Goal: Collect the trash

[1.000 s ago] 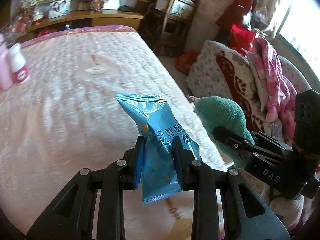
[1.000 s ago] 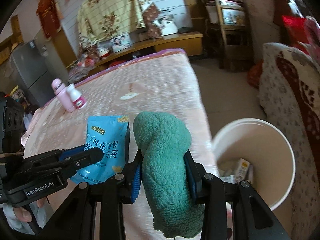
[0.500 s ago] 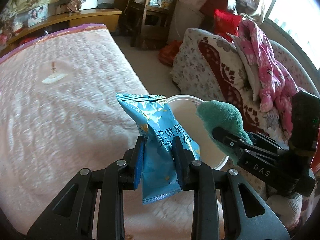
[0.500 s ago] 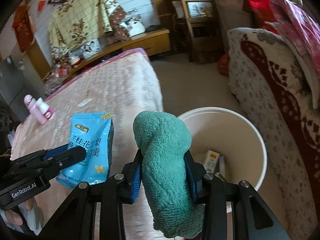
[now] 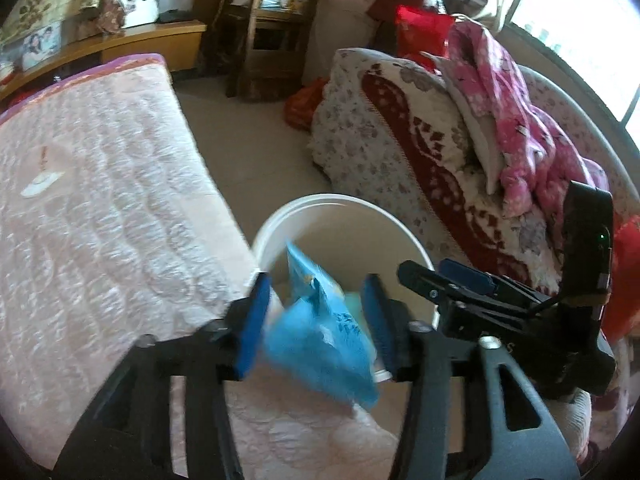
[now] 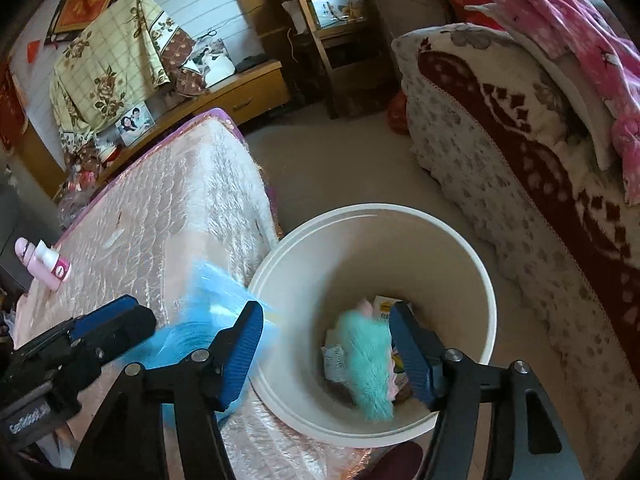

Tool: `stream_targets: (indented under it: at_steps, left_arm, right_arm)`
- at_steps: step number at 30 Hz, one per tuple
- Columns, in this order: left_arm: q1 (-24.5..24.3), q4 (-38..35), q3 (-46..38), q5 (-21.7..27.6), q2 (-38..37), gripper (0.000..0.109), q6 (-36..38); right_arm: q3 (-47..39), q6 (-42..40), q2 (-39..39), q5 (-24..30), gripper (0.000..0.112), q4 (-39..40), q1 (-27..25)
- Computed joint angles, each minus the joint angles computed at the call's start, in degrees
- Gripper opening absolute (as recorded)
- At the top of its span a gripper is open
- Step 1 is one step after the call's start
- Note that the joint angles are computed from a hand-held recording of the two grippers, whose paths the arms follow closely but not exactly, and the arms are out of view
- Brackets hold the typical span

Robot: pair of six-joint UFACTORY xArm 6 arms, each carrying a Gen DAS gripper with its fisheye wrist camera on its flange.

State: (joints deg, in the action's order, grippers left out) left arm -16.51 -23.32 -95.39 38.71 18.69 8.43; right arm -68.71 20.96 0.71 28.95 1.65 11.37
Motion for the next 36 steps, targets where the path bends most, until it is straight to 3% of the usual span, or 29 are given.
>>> stream_targets:
  at_steps: [8,10,15,20,27,36]
  left_arm:
    - [-0.64,8.96,5.44,-5.07,-3.71,0.053,-5.87]
    - [-0.72,12.35,7.58,-6.8,-5.42,0.053,-7.79]
    - [-0.38,12.57,13.83,-11.33,-10.69,0.053,-8.7]
    - [-0.06,23.99,18.88,-14.39,-16.31,0.053,-17.52]
    - [-0.19,29.45,26.11,-19.07,-24.08,0.053,-20.06]
    - [-0.08,34.57,32.71,-23.31,-31.51,0.053,-23.15]
  right_arm:
    - [2.41,0.88,-2.53,-0.6,0.063,-2.09,0.82]
    - [3.2,3.3,-3.79,-0.73,0.063,-5.25,1.35]
    - [5.37,13.31,-8.07,-0.97,0.066,-17.33,3.03]
    - [7.52,23.92,-13.64,0.28,0.072,-29.48,5.34]
    - [8.39,34.76,-20.07,6.15,0.078,-40.5,9.83]
    - [8.26,41.32,-24.22,13.19,0.081,-47.11,15.82]
